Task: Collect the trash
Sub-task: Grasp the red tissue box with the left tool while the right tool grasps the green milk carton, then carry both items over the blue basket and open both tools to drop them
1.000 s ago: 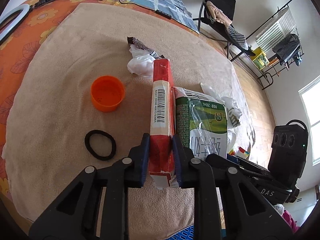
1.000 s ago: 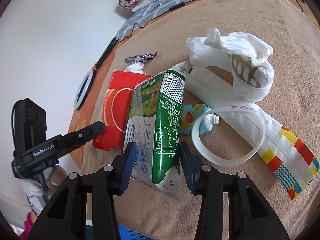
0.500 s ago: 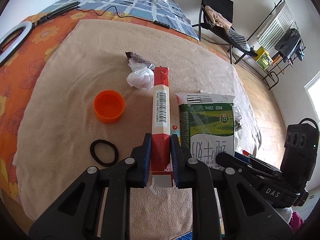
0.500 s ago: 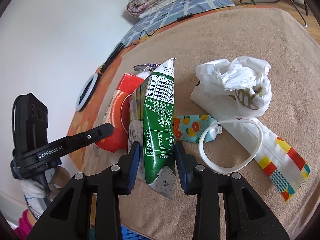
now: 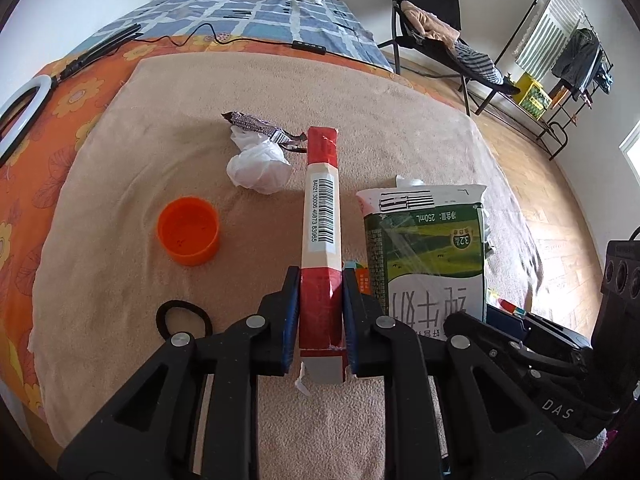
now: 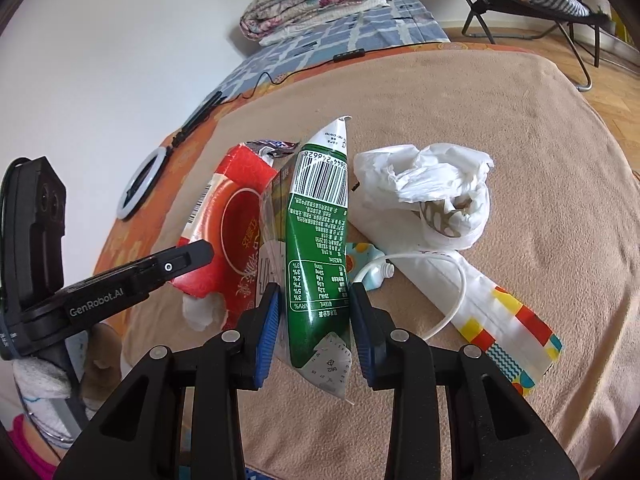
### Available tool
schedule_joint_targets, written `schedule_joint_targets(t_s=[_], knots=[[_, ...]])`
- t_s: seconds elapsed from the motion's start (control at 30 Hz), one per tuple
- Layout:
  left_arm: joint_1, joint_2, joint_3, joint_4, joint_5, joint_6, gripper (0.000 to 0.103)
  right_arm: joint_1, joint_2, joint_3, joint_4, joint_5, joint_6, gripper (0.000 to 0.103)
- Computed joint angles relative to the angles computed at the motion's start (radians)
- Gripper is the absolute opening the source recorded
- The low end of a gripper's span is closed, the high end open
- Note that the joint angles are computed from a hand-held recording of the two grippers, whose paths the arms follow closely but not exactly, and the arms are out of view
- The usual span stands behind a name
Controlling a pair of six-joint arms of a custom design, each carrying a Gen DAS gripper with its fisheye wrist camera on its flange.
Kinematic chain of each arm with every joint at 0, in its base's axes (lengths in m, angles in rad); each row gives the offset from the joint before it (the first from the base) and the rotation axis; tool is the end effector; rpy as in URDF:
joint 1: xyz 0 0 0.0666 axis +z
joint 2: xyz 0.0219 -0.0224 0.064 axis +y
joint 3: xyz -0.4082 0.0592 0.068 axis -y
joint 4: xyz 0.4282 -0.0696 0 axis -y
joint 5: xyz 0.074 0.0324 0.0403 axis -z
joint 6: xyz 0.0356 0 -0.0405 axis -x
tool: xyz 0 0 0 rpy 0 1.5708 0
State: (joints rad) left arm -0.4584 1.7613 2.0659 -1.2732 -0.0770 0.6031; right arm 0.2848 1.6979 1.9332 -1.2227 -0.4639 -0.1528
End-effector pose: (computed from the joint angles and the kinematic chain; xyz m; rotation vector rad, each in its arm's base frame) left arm 0.5717 -0.2795 0.5566 -0.2161 2.5573 -0.3181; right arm 0.5865 0.1879 0.5383 -0.3515 2.5530 0.7602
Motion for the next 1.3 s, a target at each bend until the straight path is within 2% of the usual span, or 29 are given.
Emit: schedule_joint_targets(t_s=[0.23,0.4,0.67,0.87,1.0,1.3], knots=[[0.009,-0.002,-0.02,0.017,0.003,0.04,0.018,-0.002,-0.008,-0.011,0.012,0.01,0.0,0.033],[0.003,-0.035,-0.039,0.028,-0.024,0.022,0.018,-0.002,-0.024,-0.021,0.026,0.026,0.005,0.033],[-0.014,-0.172,-0.133,0.042,-0.02,-0.005,0.018,-0.002,-0.099,-0.071,0.048,0.031,0.046,0.033],[-0.073,-0.301,-0.246,0.038,-0.049,-0.02,0.018,0.002,-0.19,-0.14,0.038,0.017,0.103,0.033],[-0.11,-0.377,-0.333,0.035,-0.034,0.018,0.018,0.005,-0.252,-0.199,0.027,0.008,0.129,0.033],[-0.217,-0.511,-0.498,0.024,-0.056,0.113,0.018,0.01,-0.381,-0.346,-0.029,0.0,0.182,0.033]])
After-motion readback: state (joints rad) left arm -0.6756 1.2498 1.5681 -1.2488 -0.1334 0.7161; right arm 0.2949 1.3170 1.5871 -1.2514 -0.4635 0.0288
